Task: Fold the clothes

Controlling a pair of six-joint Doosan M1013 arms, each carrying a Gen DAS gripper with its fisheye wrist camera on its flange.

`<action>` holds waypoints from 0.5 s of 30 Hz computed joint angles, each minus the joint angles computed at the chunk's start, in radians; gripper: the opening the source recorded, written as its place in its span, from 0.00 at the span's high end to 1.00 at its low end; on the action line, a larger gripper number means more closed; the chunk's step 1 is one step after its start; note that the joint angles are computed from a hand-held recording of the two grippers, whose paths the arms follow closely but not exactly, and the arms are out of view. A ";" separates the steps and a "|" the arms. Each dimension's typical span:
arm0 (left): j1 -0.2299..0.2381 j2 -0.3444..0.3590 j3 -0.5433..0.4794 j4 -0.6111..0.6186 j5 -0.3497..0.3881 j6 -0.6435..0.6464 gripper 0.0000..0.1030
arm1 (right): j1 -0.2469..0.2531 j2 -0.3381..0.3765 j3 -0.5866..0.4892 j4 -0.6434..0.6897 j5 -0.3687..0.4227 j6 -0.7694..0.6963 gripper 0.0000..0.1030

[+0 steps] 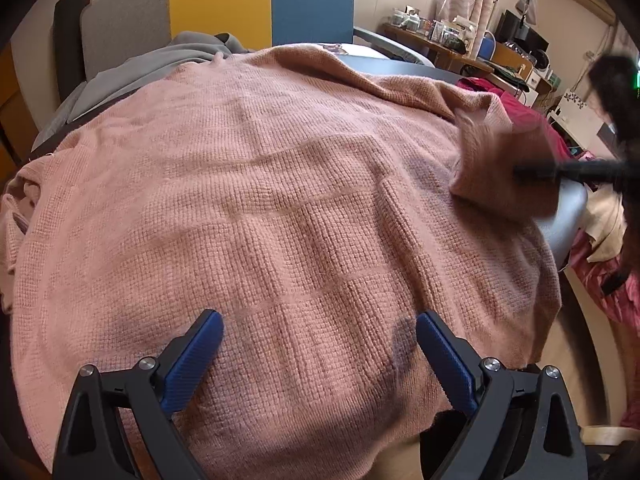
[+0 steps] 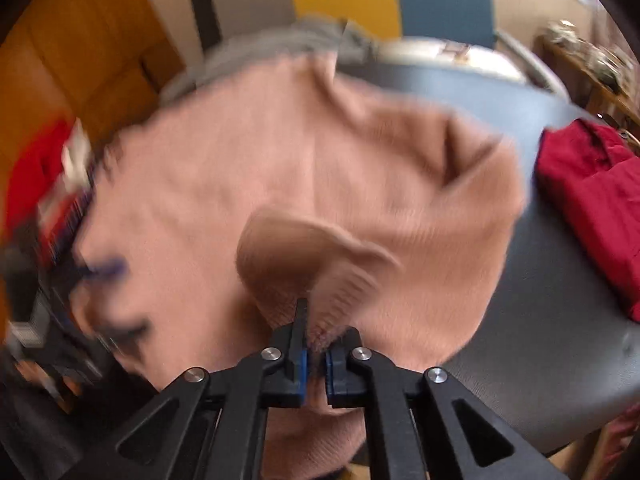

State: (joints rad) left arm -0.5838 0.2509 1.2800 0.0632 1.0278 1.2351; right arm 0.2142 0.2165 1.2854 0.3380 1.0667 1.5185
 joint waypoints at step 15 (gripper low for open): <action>0.013 0.065 -0.137 -0.278 -0.005 0.176 0.06 | -0.300 -0.253 0.490 0.253 -0.746 0.735 0.96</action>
State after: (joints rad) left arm -0.5705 0.3155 1.1430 -0.2144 1.0230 1.4106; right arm -0.0859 -0.0366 1.7750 0.5908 0.3212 2.2540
